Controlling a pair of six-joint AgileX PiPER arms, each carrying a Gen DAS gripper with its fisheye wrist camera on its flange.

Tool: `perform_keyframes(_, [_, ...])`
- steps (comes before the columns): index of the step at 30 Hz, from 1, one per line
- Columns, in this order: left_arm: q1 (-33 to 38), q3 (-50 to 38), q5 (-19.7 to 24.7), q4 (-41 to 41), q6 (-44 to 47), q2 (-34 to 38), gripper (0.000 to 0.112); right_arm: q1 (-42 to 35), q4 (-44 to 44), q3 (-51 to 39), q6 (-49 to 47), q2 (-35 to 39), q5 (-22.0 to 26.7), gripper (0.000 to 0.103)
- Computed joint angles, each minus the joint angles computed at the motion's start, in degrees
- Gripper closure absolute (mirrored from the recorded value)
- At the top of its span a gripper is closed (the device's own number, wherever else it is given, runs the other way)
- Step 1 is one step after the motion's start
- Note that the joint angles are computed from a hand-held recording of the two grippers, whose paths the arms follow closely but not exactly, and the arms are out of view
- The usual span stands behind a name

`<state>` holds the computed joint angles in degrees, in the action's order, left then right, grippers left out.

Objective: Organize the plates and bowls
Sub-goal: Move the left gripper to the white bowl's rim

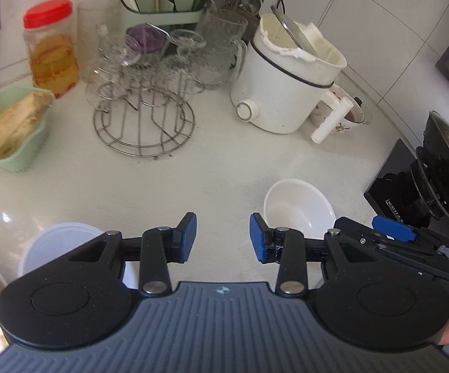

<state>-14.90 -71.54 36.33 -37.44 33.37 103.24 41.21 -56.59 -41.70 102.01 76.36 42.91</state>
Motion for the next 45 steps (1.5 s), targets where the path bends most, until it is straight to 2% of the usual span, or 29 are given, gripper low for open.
perform_keyframes(4, [-1.98, -0.43, -2.15, -1.50, -0.44, 2.75, 0.070, -3.23, -2.04, 3.53, 0.77, -1.01, -3.51, 0.023])
perform_keyframes(9, [-3.29, -1.48, -1.43, -1.73, -0.68, 5.04, 0.070, -8.02, -4.74, 6.19, 0.99, -0.64, -8.84, 0.023])
perform_keyframes(12, [-4.02, -1.86, -1.24, -1.10, -1.44, 5.83, 0.070, -10.87, -3.62, 6.70, -1.36, -0.62, -11.82, 0.025])
perform_keyframes(20, [-5.67, -5.04, 0.29, -0.48, -4.27, 9.23, 0.070, -15.06, 0.24, 7.59, -7.37, -1.03, -15.81, 0.028])
perform_keyframes(28, [-6.65, -9.54, 2.00, 0.54, -6.17, 12.51, 0.071, -18.98, 3.49, 6.94, -12.13, 1.54, -21.31, 0.031])
perform_keyframes(30, [-7.04, -10.25, 1.82, 1.40, -6.90, 13.27, 0.071, -20.07, 4.54, 6.81, -13.45, 2.08, -22.72, 0.035])
perform_keyframes(33, [-7.94, -11.11, 2.17, 2.75, -7.49, 14.52, 0.071, -21.88, 7.44, 6.31, -17.05, 3.44, -25.11, 0.046])
perform_keyframes(43, [-9.60, -15.51, 3.61, 1.39, -7.41, 18.38, 0.075, -23.89, 5.96, 3.92, -16.03, 7.80, -25.11, 0.049])
perform_keyframes(44, [-9.69, -16.13, 3.74, 1.85, -7.48, 18.75, 0.076, -24.16, 6.00, 3.63, -16.26, 8.34, -25.38, 0.051])
perform_keyframes(45, [-9.69, -16.69, 3.97, 1.90, -7.38, 19.16, 0.078, -24.22, 6.37, 3.27, -16.72, 8.73, -25.29, 0.057])
